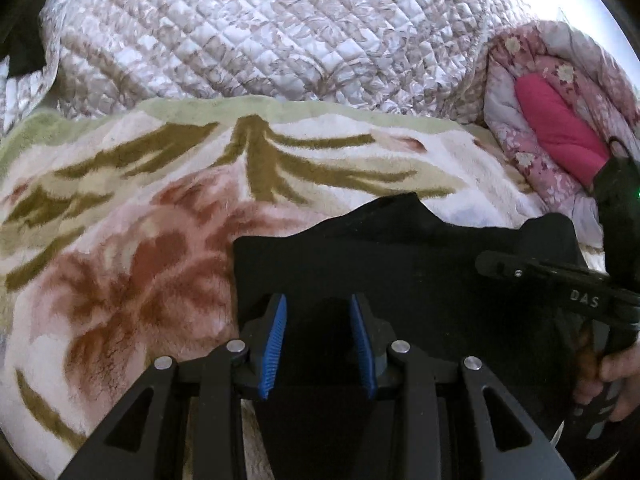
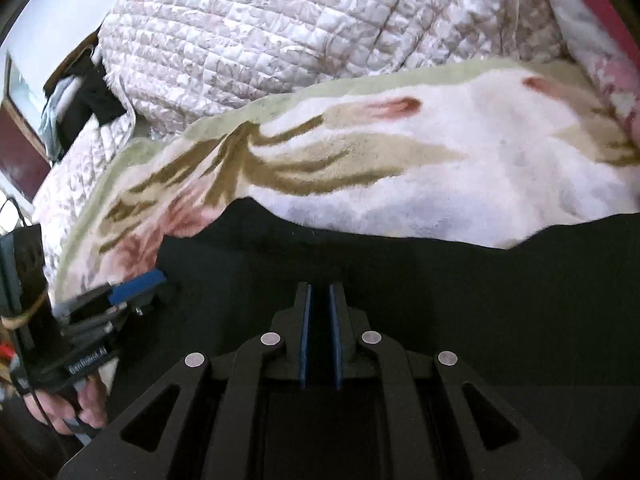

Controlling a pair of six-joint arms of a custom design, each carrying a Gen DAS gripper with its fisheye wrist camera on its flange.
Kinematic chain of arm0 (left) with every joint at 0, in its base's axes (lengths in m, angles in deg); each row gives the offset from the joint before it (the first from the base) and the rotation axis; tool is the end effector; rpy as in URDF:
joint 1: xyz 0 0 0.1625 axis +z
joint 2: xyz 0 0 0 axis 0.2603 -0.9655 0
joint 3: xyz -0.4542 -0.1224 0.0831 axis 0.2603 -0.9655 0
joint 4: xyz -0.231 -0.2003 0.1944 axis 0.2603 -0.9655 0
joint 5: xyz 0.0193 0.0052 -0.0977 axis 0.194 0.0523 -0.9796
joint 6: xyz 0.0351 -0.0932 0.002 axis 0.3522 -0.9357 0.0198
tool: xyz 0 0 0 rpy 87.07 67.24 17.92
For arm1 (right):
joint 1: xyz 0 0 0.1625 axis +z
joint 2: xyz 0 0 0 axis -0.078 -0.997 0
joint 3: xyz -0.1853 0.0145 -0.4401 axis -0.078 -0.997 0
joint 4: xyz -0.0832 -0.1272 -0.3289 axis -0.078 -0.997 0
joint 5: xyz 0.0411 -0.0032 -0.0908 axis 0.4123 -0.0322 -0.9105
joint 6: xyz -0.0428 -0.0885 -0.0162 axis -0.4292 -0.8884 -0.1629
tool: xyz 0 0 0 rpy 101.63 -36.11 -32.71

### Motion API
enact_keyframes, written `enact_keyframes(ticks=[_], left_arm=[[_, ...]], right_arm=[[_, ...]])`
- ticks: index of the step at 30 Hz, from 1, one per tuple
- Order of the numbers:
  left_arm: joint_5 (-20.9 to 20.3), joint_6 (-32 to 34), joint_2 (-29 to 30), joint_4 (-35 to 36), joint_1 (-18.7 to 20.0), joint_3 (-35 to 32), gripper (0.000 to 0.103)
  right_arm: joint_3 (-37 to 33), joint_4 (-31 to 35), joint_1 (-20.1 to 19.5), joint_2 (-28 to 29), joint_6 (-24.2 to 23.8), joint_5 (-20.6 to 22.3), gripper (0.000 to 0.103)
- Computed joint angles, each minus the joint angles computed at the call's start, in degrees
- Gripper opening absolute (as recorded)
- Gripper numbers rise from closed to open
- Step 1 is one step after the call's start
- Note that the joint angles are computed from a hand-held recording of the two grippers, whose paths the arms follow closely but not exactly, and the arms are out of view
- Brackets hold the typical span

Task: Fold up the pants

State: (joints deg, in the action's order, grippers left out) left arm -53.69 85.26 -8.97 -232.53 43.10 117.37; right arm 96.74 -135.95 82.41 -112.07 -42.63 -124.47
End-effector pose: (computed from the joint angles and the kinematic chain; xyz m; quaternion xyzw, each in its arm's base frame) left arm -0.1990 -0.6699 -0.0454 0.2612 0.9105 -0.2408 0.2116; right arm -0.0211 -0.6435 0.1838 0.1051 -0.9388 0.2625 0.1967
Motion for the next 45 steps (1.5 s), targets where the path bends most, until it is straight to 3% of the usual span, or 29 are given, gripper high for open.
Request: enact_keyframes(ticks=[4, 7, 9, 13, 25, 42, 45], left_arm=[[-0.5, -0.9, -1.6, -3.3, -0.8, 4.7, 0.035], [-1.7, -2.3, -2.7, -6.6, -1.5, 9.5, 0.035], [-1.4, -3.4, -2.6, -8.7, -1.9, 12.1, 0.036], [1.6, -2.7, -1.8, -13.5, -4.0, 15.5, 0.038], [3.4, -5.5, -3.0, -11.3, -6.5, 18.9, 0.04], [5.3, -7.0, -3.8, -8.0, -7.6, 18.7, 0.04], [5.7, -6.6, -4.1, -8.4, -7.9, 18.8, 0.04]], right_arm=[[9.2, -6.8, 0.2, -2.2, -3.7, -0.1, 0.013], [15.2, -14.4, -0.3, -2.1, -6.6, 1.1, 0.022], [17.5, -18.5, -1.1, -1.5, -8.3, 1.7, 0.022], [18.2, -21.5, 0.3, -0.7, -11.4, -2.4, 0.022], [20.0, -25.9, 0.4, -1.5, -10.3, -7.9, 0.022], [21.3, -27.8, -2.9, -6.8, -3.5, -8.4, 0.023], [21.5, -29.3, -3.6, -7.7, -2.1, -8.9, 0.032]])
